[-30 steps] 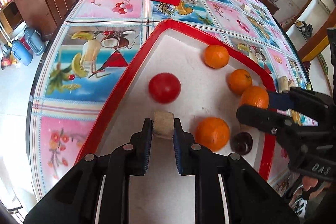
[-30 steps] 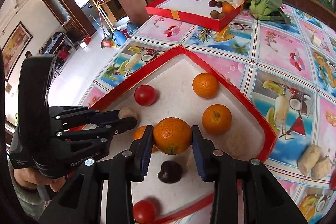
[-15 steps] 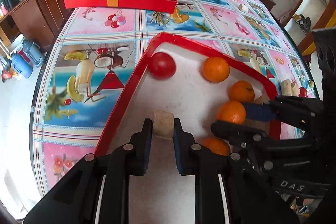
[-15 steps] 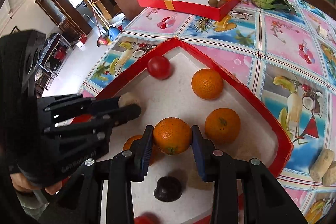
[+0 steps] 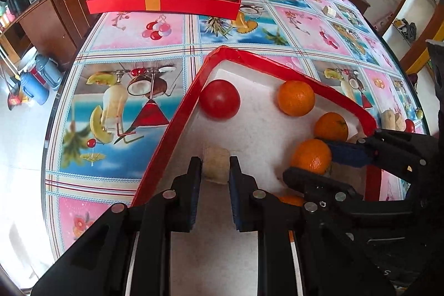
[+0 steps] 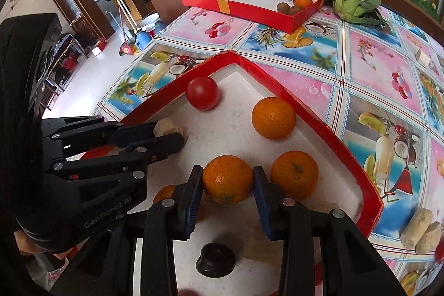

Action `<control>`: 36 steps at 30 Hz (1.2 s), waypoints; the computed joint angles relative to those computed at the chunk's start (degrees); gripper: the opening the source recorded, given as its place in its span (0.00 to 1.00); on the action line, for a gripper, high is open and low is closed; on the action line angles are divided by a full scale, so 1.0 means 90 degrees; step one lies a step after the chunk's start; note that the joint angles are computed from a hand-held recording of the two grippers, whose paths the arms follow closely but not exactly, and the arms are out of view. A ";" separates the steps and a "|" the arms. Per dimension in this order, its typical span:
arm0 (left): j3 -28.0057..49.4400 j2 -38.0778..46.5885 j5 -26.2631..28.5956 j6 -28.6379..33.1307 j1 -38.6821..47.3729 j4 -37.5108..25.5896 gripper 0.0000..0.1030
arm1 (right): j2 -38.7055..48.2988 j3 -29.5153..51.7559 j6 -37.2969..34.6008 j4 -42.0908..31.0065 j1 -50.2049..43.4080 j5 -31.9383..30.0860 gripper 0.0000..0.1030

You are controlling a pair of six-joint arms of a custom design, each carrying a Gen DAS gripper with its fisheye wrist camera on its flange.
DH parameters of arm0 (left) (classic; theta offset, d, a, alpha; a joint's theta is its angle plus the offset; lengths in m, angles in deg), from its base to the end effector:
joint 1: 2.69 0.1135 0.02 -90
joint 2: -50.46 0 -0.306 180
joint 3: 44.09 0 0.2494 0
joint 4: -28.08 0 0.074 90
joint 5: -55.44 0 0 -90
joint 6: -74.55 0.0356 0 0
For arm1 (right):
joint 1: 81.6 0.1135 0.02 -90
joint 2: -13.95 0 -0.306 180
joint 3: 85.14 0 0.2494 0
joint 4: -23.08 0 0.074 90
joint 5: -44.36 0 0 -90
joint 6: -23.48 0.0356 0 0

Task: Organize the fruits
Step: 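Open the left tool to drop the chunk while the right tool releases the orange, then move both open tools back toward the fruit pile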

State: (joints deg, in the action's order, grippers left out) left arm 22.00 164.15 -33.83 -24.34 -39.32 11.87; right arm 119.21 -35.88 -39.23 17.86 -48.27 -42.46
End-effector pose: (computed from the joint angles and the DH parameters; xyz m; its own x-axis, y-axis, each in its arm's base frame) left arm 0.2882 -0.2149 0.1112 -0.8044 0.4055 -0.4343 0.4826 0.8722 -0.0795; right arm 0.2457 0.1592 0.1059 -0.8921 -0.0388 -0.4502 -0.1320 0.9752 0.1775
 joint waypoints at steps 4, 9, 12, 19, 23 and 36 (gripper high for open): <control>0.0015 -0.0002 -0.0006 -0.0014 -0.0005 -0.0039 0.17 | -0.0054 -0.0031 0.0023 -0.0018 0.0014 0.0019 0.37; -0.0012 -0.0085 -0.0097 -0.0081 -0.0062 -0.0066 0.37 | -0.0374 -0.0165 0.0062 -0.0120 0.0076 0.0081 0.37; -0.0038 -0.0168 -0.0117 -0.0116 -0.0091 -0.0104 0.38 | -0.0693 -0.0264 0.0111 -0.0298 0.0199 0.0275 0.38; -0.0259 -0.0593 -0.0382 -0.0211 -0.0312 -0.0202 0.55 | -0.1740 -0.0765 0.0398 -0.0613 0.0535 0.0563 0.49; -0.0357 -0.0860 -0.0523 -0.0322 -0.0481 -0.0384 0.55 | -0.2314 -0.1073 0.0637 -0.0887 0.0778 0.0805 0.54; -0.0635 -0.1484 -0.0837 -0.0697 -0.1240 -0.0665 0.65 | -0.4261 -0.2220 0.1890 -0.1921 0.1437 0.1399 0.63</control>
